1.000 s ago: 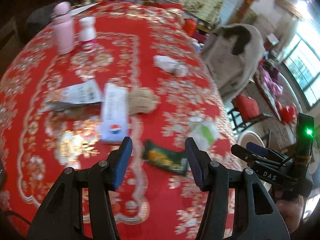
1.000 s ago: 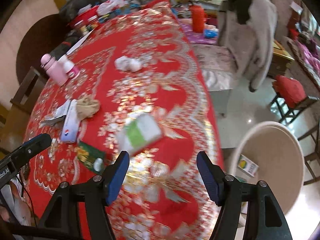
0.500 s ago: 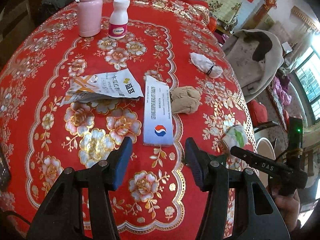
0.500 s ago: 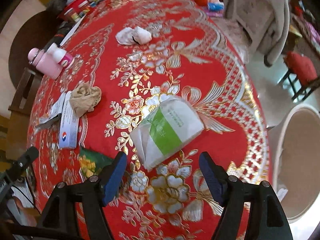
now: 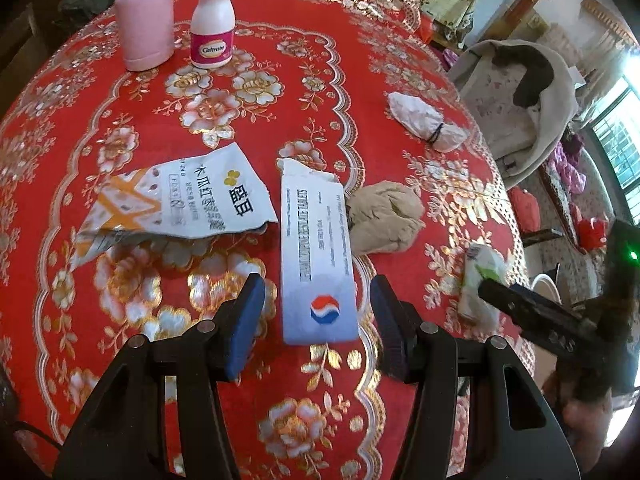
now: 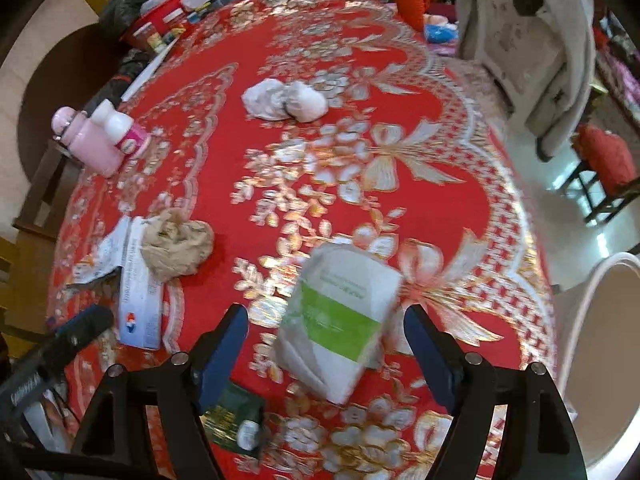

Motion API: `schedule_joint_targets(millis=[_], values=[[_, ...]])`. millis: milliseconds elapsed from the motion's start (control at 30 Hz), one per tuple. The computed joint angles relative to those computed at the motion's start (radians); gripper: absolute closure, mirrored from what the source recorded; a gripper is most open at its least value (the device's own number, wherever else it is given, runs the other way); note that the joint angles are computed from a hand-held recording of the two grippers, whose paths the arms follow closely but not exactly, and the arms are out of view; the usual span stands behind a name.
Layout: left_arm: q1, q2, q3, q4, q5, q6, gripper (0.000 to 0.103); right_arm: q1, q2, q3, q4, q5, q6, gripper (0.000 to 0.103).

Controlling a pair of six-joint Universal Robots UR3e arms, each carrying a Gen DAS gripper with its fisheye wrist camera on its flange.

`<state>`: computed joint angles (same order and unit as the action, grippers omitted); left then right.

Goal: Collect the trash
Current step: 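Grasp the white medicine box with the left tool while the right tool grasps the white-green bag, then carry the medicine box and white-green bag over the beige bucket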

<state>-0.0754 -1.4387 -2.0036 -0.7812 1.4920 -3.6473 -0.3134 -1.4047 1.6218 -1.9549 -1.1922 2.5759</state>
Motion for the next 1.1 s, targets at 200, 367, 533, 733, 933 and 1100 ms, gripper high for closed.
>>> schedule_joint_targets(millis=[200, 367, 533, 733, 933, 1100], values=[[-0.010, -0.107, 0.056, 0.015, 0.008, 0.022, 0.050, 0.038, 0.010, 0.041, -0.083, -0.040, 0.042, 0.024], [-0.023, -0.170, 0.094, 0.018, 0.036, 0.031, 0.050, 0.089, -0.007, 0.111, -0.212, -0.089, 0.050, 0.030], [-0.015, -0.168, 0.082, 0.035, 0.031, 0.050, 0.059, 0.076, -0.026, 0.170, -0.306, -0.090, 0.031, 0.051], [-0.032, -0.074, 0.035, 0.028, 0.034, 0.033, 0.059, -0.012, -0.038, 0.114, -0.153, 0.072, -0.031, 0.063], [-0.087, 0.009, 0.062, -0.021, 0.073, -0.023, 0.059, -0.056, -0.107, 0.101, -0.056, 0.124, -0.107, 0.063], [-0.189, -0.023, 0.156, -0.049, 0.130, -0.076, 0.059, -0.109, -0.164, 0.093, 0.048, 0.150, -0.180, 0.063]])
